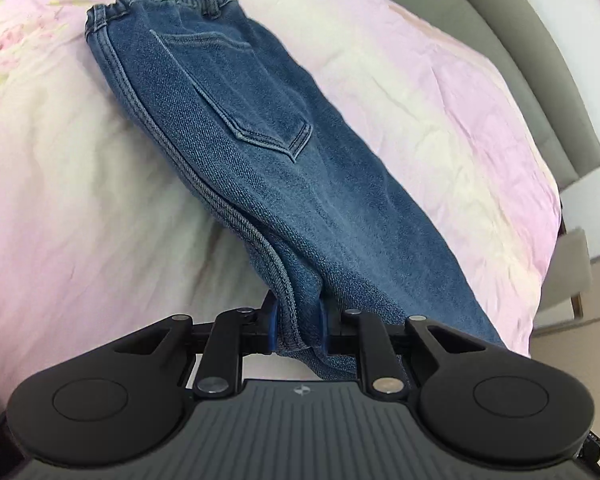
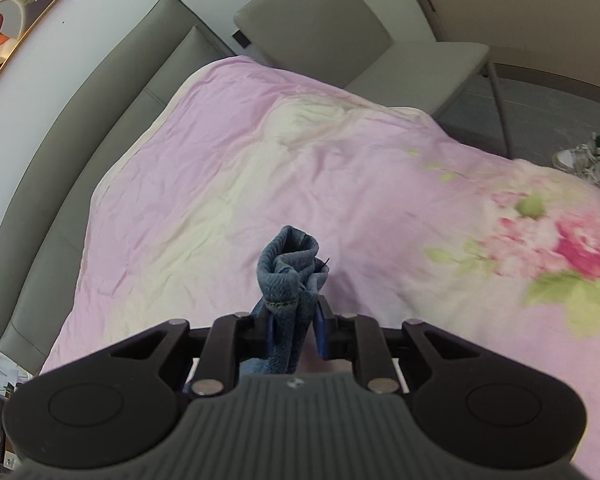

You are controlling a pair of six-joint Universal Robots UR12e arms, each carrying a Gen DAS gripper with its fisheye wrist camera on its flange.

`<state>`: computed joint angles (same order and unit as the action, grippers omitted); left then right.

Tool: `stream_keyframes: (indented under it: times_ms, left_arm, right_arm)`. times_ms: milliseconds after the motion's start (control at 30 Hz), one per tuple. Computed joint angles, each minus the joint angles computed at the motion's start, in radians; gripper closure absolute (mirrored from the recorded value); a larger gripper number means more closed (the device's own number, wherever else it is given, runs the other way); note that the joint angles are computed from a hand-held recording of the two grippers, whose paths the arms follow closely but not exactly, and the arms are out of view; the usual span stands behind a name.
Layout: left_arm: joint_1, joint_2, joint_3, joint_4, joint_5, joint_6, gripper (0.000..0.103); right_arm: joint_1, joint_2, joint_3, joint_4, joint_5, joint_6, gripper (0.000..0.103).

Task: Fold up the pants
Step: 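Grasp the leg cuffs with the right tool and lift them, then fold the held cuffs toward the waistband and open the right tool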

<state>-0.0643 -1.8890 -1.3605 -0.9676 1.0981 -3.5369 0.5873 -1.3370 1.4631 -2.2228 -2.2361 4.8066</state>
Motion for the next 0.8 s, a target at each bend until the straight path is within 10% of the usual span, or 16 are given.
stream_keyframes:
  times_ms: [200, 400, 533, 800]
  left_arm:
    - [-0.019, 0.005, -0.008, -0.125, 0.034, 0.127, 0.082]
    - [-0.040, -0.026, 0.020, -0.164, 0.111, 0.180, 0.078]
    - [-0.050, -0.032, 0.072, -0.252, 0.139, 0.254, 0.061]
    - [-0.064, 0.026, 0.064, -0.199, 0.162, 0.468, 0.059]
  right_arm:
    - [0.062, -0.077, 0.084, 0.155, -0.002, 0.225, 0.089]
    - [0.067, -0.052, 0.076, 0.265, 0.051, 0.219, 0.088]
    - [0.075, -0.032, 0.018, 0.315, 0.009, 0.140, 0.088]
    - [0.118, 0.091, -0.238, 0.351, -0.144, -0.230, 0.088]
